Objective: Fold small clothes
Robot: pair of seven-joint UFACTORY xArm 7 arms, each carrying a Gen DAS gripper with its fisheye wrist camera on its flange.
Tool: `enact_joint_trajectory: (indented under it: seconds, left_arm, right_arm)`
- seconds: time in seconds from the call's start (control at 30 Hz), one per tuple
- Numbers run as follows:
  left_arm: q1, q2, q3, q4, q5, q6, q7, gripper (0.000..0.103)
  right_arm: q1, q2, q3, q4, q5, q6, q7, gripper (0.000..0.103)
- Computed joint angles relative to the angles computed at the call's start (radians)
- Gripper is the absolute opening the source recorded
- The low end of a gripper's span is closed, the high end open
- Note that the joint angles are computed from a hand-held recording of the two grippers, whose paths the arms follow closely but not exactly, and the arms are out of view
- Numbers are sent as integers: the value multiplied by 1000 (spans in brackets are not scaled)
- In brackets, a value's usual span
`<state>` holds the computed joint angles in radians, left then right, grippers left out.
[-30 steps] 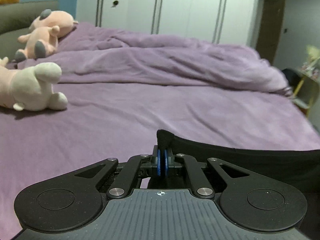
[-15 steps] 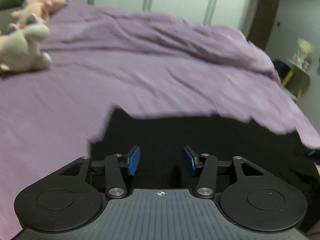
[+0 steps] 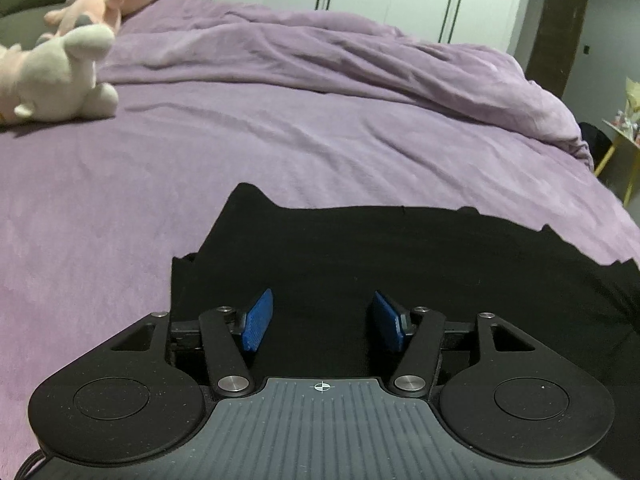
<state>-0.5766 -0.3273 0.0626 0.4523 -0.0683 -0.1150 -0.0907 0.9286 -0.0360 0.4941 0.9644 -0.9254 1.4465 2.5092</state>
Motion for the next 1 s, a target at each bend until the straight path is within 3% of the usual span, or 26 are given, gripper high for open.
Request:
enact_joint_trajectory:
  seconds: [0.17,0.37,0.47,0.5,0.53,0.57,0.6,0.63,0.7,0.77,0.9,1.0]
  left_arm:
    - [36,-12,-32,9,17,44,21,63]
    - [100,-76,-71,-2,-5,138,42,67]
    - [162,-105,-113,-7,-6,182,25,68]
    - [147,-117,-92,-10,-19,199,38,68]
    - [137,-129,-78,-13,-31,212,51,68]
    - [146,-145,-82,-17,-33,227,55,72]
    - [176,-162,-107,-21,-24,245,44,74]
    - [199,-184,-123,-30,-19,262,34,75]
    - [173,-232,-80,-51,-49,301,54,75]
    - [161,-284,-47,-68,-84,363,68,74]
    - [131,-421,50,-124,-171,466,154,75]
    - [146,-503,99,-139,-220,554,217,75]
  right_arm:
    - [25,101,-20,143,41,87,-121,1]
    - [87,107,-21,189,79,124,-119,4]
    - [124,128,-11,236,135,200,-130,4]
    - [137,148,-10,280,180,257,-145,4]
    - [150,164,-14,318,217,300,-151,9]
    - [165,174,-17,354,248,344,-144,23]
    - [186,180,-17,380,249,379,-128,30]
    - [210,186,-16,403,228,413,-107,38]
    - [271,210,-12,448,135,475,-54,51]
    - [310,213,-17,453,38,445,-22,62]
    - [314,236,-36,453,-47,260,-13,62]
    - [328,313,-69,526,-38,189,-52,53]
